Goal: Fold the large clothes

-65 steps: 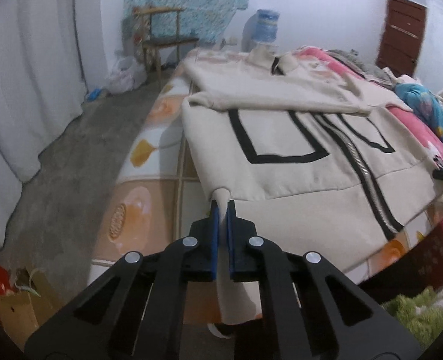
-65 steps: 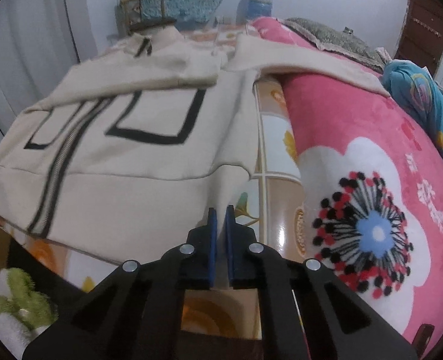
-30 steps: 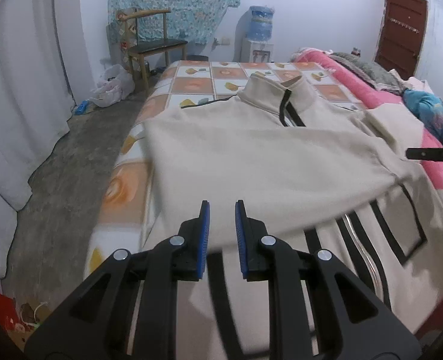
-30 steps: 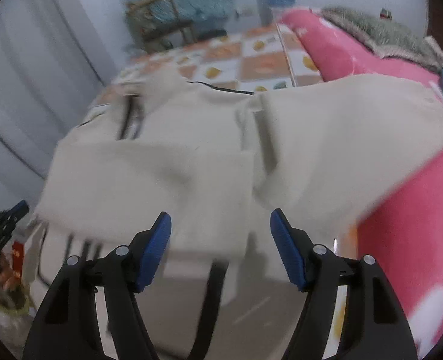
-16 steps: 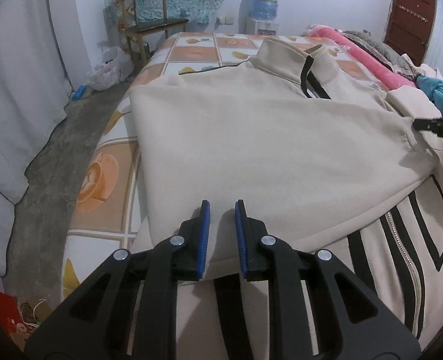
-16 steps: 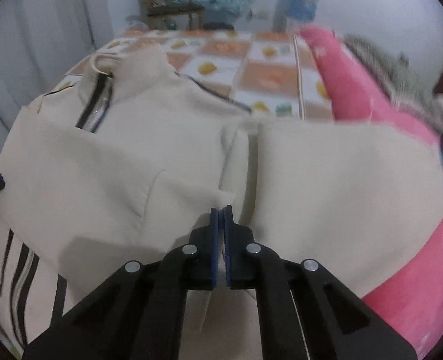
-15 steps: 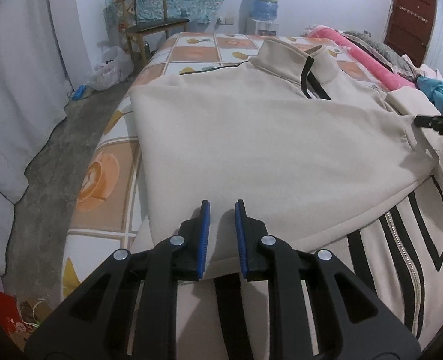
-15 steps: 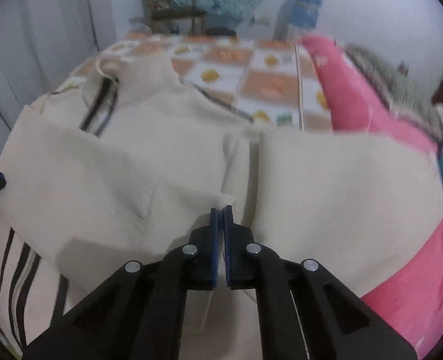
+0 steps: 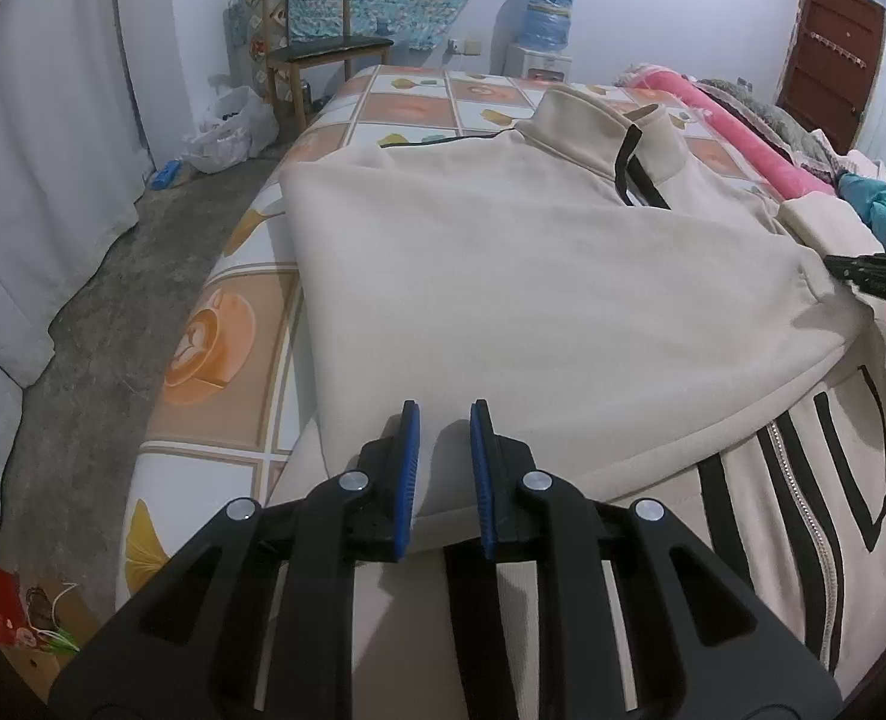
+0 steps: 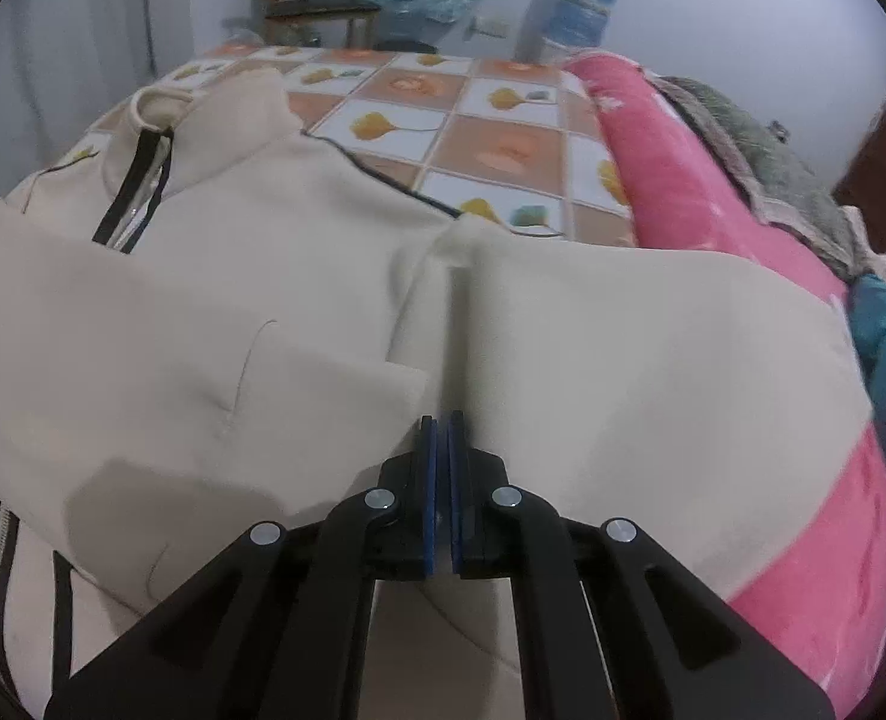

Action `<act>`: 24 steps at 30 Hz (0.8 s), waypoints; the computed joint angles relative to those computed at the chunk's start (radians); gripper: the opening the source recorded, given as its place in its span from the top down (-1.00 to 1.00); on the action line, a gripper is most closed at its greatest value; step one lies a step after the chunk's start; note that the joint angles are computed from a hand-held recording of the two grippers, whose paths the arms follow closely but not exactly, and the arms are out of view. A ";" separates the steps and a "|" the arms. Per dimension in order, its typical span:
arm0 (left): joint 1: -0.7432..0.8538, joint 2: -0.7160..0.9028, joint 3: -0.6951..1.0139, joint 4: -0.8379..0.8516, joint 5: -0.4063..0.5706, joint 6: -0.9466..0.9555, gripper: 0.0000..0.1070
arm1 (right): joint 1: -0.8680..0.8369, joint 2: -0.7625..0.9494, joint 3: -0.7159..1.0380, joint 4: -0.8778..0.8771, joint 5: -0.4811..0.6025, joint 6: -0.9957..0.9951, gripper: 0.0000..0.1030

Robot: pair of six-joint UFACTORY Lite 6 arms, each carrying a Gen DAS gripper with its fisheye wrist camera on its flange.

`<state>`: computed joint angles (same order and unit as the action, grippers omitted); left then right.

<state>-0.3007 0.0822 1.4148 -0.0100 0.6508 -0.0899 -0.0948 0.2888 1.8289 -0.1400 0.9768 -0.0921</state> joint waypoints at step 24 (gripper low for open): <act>-0.150 -0.093 0.249 0.239 0.325 -0.176 -0.58 | 0.155 -0.198 -0.294 0.148 0.000 -0.043 -0.45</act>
<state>-0.4509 -0.0105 1.6639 0.2291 0.9757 -0.2663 0.0602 0.0907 1.5350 0.0080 0.9763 -0.1350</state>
